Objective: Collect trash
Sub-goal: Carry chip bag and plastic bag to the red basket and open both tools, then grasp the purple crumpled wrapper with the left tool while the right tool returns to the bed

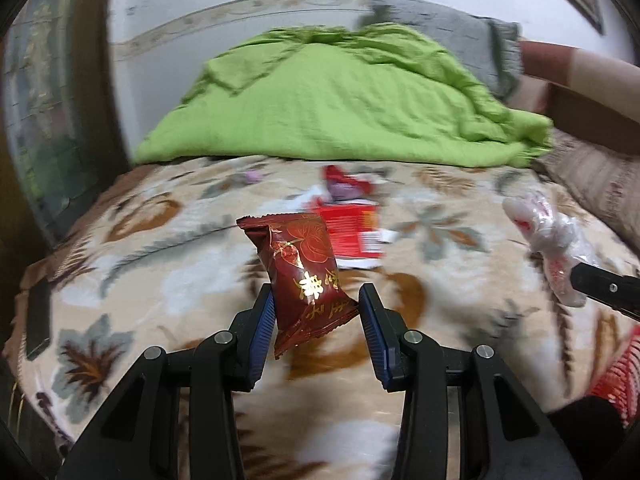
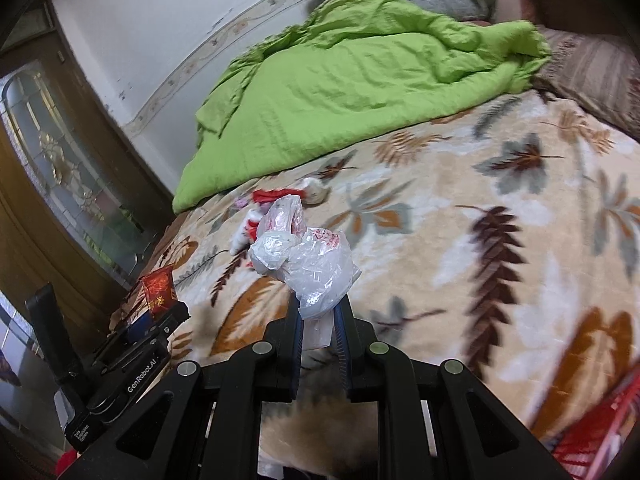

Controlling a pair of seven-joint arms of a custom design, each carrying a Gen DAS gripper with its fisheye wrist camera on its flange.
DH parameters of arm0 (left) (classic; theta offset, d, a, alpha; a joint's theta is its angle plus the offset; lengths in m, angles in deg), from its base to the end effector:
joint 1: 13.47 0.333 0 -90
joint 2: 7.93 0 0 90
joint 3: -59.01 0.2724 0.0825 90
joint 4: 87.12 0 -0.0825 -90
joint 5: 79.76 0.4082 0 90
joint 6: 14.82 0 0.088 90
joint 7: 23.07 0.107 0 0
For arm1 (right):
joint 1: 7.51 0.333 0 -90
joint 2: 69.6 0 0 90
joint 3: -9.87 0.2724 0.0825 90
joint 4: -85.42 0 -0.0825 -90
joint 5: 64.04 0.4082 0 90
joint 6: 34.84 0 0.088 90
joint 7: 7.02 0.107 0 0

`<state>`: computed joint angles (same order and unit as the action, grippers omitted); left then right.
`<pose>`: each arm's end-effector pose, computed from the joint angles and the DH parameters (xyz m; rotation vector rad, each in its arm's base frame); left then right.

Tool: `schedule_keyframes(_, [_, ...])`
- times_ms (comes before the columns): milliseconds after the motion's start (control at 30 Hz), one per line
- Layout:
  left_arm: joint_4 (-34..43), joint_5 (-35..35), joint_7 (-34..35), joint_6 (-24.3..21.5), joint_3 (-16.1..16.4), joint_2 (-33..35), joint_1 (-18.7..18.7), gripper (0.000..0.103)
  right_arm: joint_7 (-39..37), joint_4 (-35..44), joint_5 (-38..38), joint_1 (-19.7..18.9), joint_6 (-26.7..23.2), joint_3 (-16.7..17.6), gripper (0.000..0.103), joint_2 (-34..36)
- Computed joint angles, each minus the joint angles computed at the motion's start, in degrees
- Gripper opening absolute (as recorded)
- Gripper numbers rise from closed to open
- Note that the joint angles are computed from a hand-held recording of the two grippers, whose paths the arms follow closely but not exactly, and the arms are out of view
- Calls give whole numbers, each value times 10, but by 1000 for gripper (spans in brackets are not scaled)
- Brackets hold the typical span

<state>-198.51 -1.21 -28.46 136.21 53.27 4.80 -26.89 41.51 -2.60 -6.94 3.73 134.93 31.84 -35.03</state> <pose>0.5974 -0.2317 0.3488 -1.7878 1.4151 -0.6928 0.6660 0.3103 0.3389 -1.6696 1.3398 -0.0606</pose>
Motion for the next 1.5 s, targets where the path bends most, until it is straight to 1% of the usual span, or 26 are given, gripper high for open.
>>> schedule_keyframes(67, [8,-3,16,29,-4,5,-1,41,-27,-47,31,-26,14,12,16,-35])
schedule_keyframes(133, [29,-19,58,75,-11,20,-2,41,-54,-100,80,-54,18,20,16,-77])
schedule_keyframes(200, [48,-38,90,113,-13,33,-9,41,-77,-149,125,-67,23,12,16,-119])
schedule_keyframes(233, [59,-63,123,138,-18,43,-10,41,-86,-179,145,-71,29,6,16,-144])
schedule_keyframes(267, [70,-92,160,154,-23,53,-11,41,-92,-210,165,-76,34,-3,16,-170])
schedule_keyframes(333, [96,-159,247,180,-44,78,-10,41,-103,-262,193,-77,48,-21,16,-214])
schedule_keyframes(400, [125,-275,395,200,-109,115,21,41,-101,-304,206,-72,60,-42,16,-250])
schedule_keyframes(467, [152,-342,483,199,-155,145,37,41,-104,-355,227,-70,74,-64,16,-293])
schedule_keyframes(500, [172,-378,537,192,-189,169,49,41,-102,-370,229,-66,80,-74,16,-305])
schedule_keyframes(533, [195,-409,586,180,-221,194,60,41,-90,-395,225,-62,92,-85,16,-323])
schedule_keyframes(633, [272,-475,700,135,-290,269,64,41,-61,-437,212,-52,99,-117,17,-352])
schedule_keyframes(700, [313,-505,748,111,-313,305,55,41,-60,-448,217,-43,102,-135,17,-358])
schedule_keyframes(800, [381,-535,810,67,-327,354,24,41,-80,-457,242,-24,107,-159,19,-362])
schedule_keyframes(833, [407,-547,831,50,-333,372,15,41,-67,-459,232,-19,108,-167,21,-360])
schedule_keyframes(867, [433,-559,850,30,-336,389,5,45,-36,-463,205,-12,116,-172,24,-356])
schedule_keyframes(900, [458,-568,863,8,-334,403,-7,56,-7,-467,178,-7,118,-180,36,-353])
schedule_keyframes(933, [467,-574,863,1,-325,405,-16,60,11,-468,165,-5,114,-187,45,-350])
schedule_keyframes(967, [469,-579,859,2,-315,404,-23,64,12,-468,165,-2,115,-191,46,-348])
schedule_keyframes(1000, [451,-587,859,12,-311,392,-18,64,32,-471,143,-1,120,-194,46,-347])
schedule_keyframes(1067, [433,-601,856,22,-297,377,-15,64,39,-467,130,1,123,-197,46,-343])
schedule_keyframes(1100, [415,-608,847,34,-287,362,-11,64,31,-462,139,2,121,-197,46,-341])
schedule_keyframes(1167, [378,-626,836,55,-274,333,-1,66,-22,-437,189,2,109,-193,47,-331])
schedule_keyframes(1200, [359,-633,827,66,-263,316,3,67,-32,-428,195,3,105,-191,47,-327])
schedule_keyframes(1333, [294,-653,792,101,-207,255,1,67,-68,-380,206,8,85,-175,48,-300])
schedule_keyframes(1467, [227,-670,761,132,-147,197,-8,67,-67,-328,178,12,51,-158,48,-265])
schedule_keyframes(1500, [209,-672,750,137,-128,182,-14,67,-56,-312,157,15,41,-156,51,-254])
